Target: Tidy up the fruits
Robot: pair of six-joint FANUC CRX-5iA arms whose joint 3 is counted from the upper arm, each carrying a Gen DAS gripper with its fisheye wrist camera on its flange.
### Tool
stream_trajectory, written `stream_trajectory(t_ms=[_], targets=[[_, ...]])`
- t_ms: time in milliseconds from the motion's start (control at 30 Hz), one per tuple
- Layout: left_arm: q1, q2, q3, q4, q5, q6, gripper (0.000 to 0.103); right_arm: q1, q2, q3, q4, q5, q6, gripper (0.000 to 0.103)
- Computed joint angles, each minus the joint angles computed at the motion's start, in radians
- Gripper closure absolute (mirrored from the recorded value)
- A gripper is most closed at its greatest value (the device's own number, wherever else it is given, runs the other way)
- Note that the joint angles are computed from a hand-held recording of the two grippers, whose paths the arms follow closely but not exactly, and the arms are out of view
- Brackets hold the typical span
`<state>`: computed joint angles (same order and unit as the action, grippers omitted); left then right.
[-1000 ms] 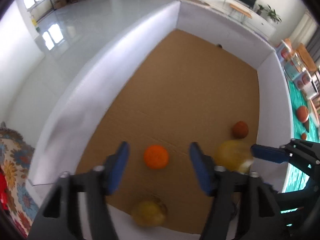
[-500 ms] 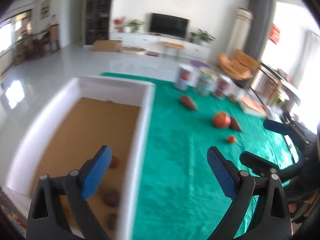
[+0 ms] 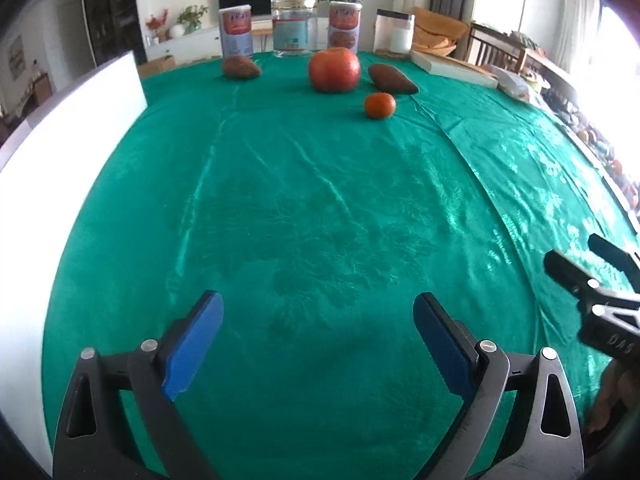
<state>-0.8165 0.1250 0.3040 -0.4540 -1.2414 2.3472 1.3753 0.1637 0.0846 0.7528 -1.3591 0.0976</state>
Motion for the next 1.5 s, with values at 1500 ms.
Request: stream_trajectory(t_ms=[1500], targets=[[0.015,-0.02,-0.034,-0.003,-0.009,0.026,0.005,-0.021,0.086,0.025,0.066,-0.031,-0.074,0.005]])
